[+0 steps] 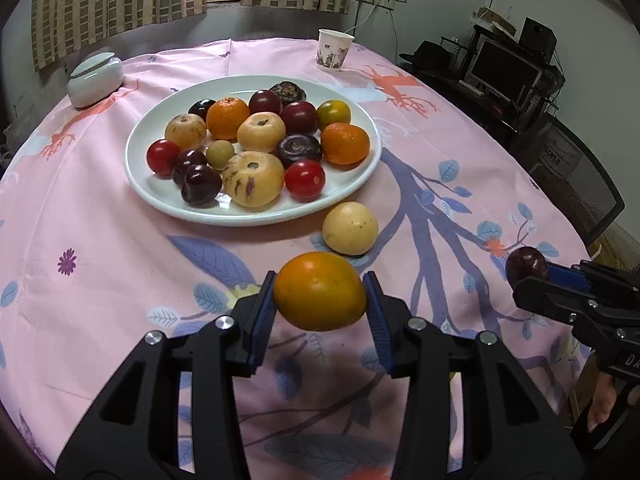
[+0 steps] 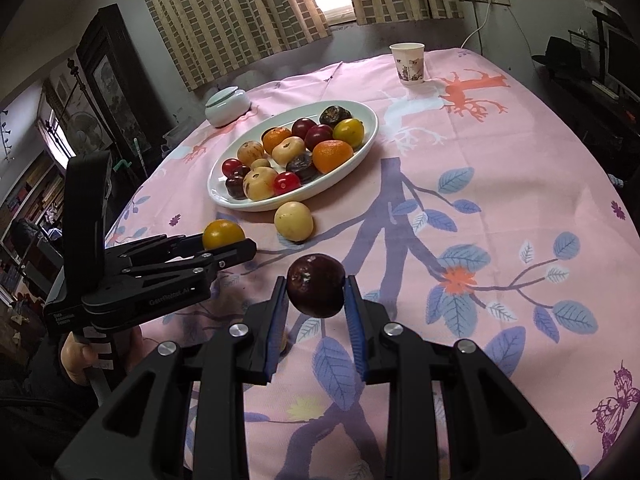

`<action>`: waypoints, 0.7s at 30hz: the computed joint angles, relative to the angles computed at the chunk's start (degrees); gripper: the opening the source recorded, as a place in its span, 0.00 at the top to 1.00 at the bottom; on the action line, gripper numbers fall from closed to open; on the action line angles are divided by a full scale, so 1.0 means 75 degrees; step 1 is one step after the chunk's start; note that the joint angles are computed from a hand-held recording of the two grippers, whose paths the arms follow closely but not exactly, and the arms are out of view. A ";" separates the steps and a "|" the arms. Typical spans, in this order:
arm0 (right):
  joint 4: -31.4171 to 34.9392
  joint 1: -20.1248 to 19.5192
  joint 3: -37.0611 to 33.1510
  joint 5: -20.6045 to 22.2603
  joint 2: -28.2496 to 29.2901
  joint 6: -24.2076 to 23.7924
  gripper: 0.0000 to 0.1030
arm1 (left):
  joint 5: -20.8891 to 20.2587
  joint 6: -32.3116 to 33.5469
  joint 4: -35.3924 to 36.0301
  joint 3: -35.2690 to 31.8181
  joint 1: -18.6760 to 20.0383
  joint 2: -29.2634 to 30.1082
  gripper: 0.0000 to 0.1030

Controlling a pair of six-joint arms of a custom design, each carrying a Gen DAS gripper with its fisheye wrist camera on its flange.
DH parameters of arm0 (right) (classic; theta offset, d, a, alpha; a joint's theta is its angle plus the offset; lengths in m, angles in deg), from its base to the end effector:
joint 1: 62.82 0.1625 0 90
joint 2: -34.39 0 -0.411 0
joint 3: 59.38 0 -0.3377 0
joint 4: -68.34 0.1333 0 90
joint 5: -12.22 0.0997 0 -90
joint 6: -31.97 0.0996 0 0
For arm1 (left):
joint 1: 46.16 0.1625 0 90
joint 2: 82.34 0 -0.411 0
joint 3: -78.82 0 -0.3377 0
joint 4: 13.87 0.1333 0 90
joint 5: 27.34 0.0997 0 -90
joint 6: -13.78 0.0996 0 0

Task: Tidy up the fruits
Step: 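Lower the orange and plum onto the plate and open both tools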

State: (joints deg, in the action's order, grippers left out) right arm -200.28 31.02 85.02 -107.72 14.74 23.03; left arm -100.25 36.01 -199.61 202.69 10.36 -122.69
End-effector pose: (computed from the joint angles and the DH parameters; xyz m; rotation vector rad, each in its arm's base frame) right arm 0.1050 -0.3167 0.0529 -0.0556 -2.3664 1.1627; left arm -0.1231 -0.4808 0.0211 1.2893 2.5377 -0.3451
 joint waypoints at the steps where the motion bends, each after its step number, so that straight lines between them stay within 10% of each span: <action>1: 0.0115 0.0016 -0.0038 0.0021 -0.0035 -0.0001 0.71 | -0.0021 -0.0037 0.0027 0.0022 0.0030 -0.0066 0.58; 13: 0.2072 0.0201 -0.0657 0.0257 -0.0804 -0.0251 0.71 | 0.0015 -0.0162 0.0702 -0.0320 0.0262 -0.0773 0.58; 21: 0.5103 0.0589 -0.2197 -0.0344 -0.1897 -0.0961 0.71 | 0.0354 -0.0402 0.2052 -0.2548 0.0240 -0.0089 0.59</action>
State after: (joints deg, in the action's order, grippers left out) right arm -162.00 35.43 68.54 -110.30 0.51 15.82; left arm -97.59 32.99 -184.21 183.58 12.17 -123.36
